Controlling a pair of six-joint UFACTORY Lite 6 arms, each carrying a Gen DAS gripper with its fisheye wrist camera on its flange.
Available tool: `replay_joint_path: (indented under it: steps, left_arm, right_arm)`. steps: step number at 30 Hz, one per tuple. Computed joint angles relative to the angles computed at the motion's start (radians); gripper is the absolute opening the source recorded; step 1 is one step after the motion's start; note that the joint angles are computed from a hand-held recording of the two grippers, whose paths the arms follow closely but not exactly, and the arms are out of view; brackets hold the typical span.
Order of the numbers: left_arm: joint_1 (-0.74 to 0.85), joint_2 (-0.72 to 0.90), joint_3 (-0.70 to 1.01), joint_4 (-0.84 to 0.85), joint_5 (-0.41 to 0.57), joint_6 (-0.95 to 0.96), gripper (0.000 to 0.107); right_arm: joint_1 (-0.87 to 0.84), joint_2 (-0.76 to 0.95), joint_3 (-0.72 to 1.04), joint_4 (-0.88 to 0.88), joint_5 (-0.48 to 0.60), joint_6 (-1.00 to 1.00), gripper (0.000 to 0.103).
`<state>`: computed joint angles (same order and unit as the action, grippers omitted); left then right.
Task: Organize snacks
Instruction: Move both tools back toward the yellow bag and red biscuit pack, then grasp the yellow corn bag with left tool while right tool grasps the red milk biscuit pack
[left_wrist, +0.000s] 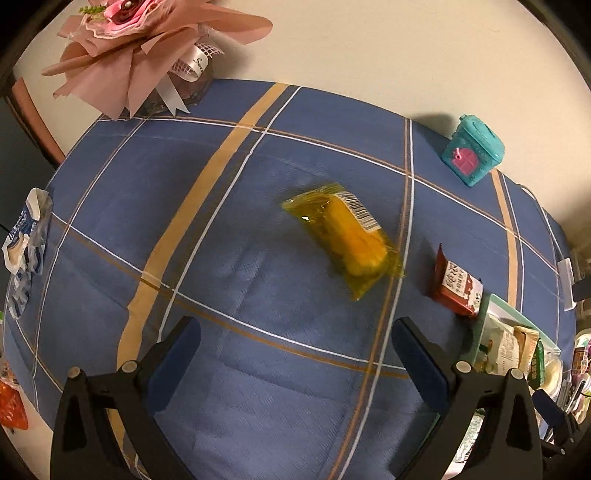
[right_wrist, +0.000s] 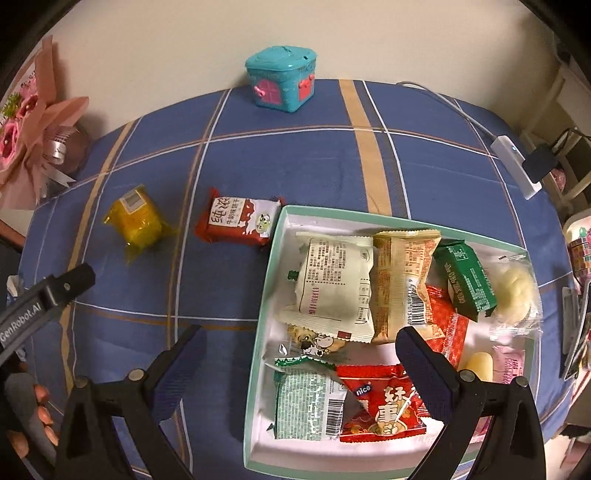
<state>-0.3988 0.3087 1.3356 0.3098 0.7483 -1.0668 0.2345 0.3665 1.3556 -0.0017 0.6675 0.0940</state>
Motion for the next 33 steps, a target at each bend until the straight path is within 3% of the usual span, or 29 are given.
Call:
replay_joint_path:
  steps: [7,21,26,33]
  left_arm:
    - [0.012,0.046,0.001,-0.085,-0.074,0.063,0.103]
    - [0.060,0.109,0.029,-0.060,-0.163,0.048,0.103]
    - [0.066,0.180,0.113,-0.078,-0.156,0.095,0.103]
    - [0.085,0.327,0.282,-0.179,-0.129,0.219,0.103]
  right_arm:
    - [-0.006,0.047,0.036,-0.033,-0.018,0.025,0.103]
    - [0.028,0.249,0.238,-0.121,-0.081,0.059,0.103]
    - [0.055,0.336,0.328,-0.177,-0.088,0.071,0.103]
    - [0.086,0.533,0.564,-0.237,-0.014,0.039,0.103]
